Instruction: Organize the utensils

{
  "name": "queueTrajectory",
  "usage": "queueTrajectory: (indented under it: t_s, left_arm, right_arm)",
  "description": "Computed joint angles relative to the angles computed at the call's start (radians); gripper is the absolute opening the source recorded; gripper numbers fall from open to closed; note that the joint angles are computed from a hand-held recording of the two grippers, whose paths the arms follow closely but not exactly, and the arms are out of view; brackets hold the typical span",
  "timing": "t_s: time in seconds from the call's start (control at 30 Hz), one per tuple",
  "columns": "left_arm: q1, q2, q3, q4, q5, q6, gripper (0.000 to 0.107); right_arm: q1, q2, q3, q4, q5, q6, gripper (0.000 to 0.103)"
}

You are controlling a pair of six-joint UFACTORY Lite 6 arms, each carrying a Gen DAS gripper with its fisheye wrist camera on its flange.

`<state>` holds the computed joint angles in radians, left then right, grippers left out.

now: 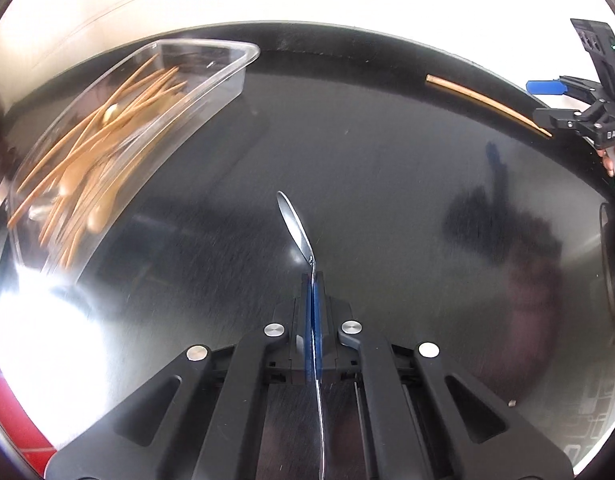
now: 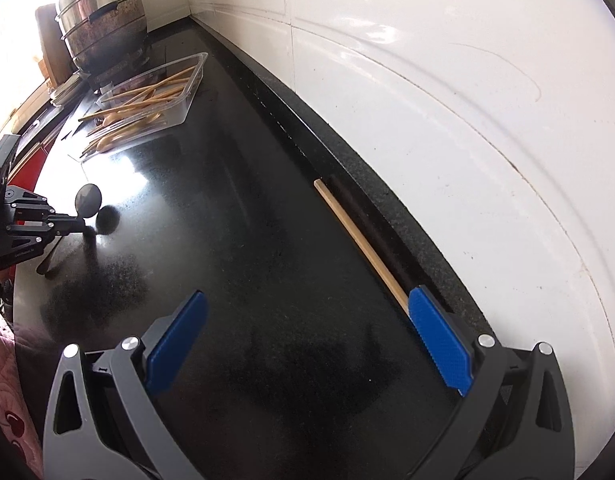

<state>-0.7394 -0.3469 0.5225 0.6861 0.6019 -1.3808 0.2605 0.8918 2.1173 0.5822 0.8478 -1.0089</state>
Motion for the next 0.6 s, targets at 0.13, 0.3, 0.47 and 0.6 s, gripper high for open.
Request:
queueTrajectory:
  t_s: [0.13,0.3,0.47,0.6]
  left_arm:
    - [0.033,0.089,0.066,0.02,-0.07,0.053,0.0]
    - [0.037,0.153,0.1,0.085,-0.114,0.001,0.0]
    - [0.002,0.138,0.073,0.181,-0.096,-0.102,0.0]
    - [0.006,0.148,0.083,0.222,-0.09,-0.125,0.0]
  right_arm:
    - [-0.024,-0.01,-0.016,0.084,0.031,-0.057,0.097]
    - [-0.044,0.03,0.032,0.127,0.099,-0.126,0.097]
    - [-0.046,0.152,0.222,0.065,0.206,-0.149,0.097]
    - [-0.015,0.241,0.363,-0.046,0.242,-0.164,0.097]
